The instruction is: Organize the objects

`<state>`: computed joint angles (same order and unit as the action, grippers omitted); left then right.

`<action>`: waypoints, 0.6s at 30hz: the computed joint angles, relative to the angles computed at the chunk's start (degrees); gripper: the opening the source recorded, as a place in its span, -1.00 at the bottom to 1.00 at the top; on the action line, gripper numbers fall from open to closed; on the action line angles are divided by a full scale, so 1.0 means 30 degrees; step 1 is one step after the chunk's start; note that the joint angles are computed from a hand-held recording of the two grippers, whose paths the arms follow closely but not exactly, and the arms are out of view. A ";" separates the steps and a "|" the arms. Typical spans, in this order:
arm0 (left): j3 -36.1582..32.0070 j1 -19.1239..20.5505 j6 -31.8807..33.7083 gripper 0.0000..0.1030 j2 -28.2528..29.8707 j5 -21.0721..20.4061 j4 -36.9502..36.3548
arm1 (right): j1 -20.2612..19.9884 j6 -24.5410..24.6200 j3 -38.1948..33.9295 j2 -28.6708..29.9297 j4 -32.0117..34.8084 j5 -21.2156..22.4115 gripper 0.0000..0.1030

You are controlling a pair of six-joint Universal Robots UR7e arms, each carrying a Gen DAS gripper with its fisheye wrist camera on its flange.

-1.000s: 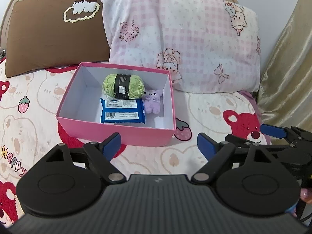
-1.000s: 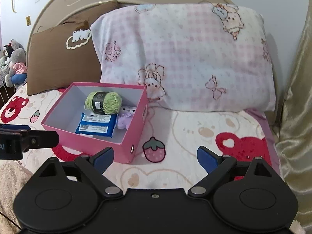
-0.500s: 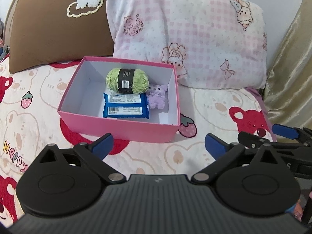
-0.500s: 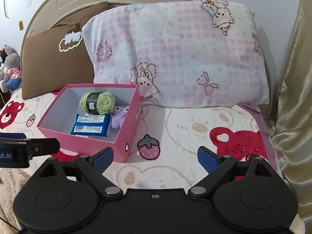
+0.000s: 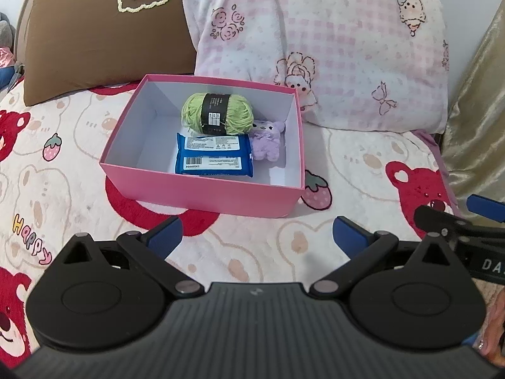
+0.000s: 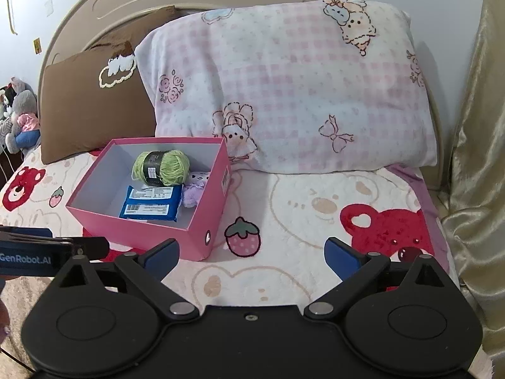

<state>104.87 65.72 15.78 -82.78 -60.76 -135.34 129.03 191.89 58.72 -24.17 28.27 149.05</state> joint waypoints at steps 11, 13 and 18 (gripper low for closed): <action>0.0161 -0.0346 -0.0244 1.00 -0.0093 0.0827 0.0109 | -0.0022 0.2200 -0.0139 0.0125 0.0900 0.0421 0.97; 0.0212 -0.0412 -0.0240 1.00 -0.0125 0.0952 0.0121 | 0.0000 0.2480 -0.0332 0.0277 0.1317 0.0570 0.97; 0.0456 -0.0719 -0.0086 1.00 -0.0209 0.1667 0.0321 | -0.0027 0.3274 -0.0633 0.0495 0.2106 0.0689 0.97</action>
<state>106.24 63.56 15.52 -83.40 -55.76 -134.38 128.95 201.71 56.82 -22.68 34.59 151.11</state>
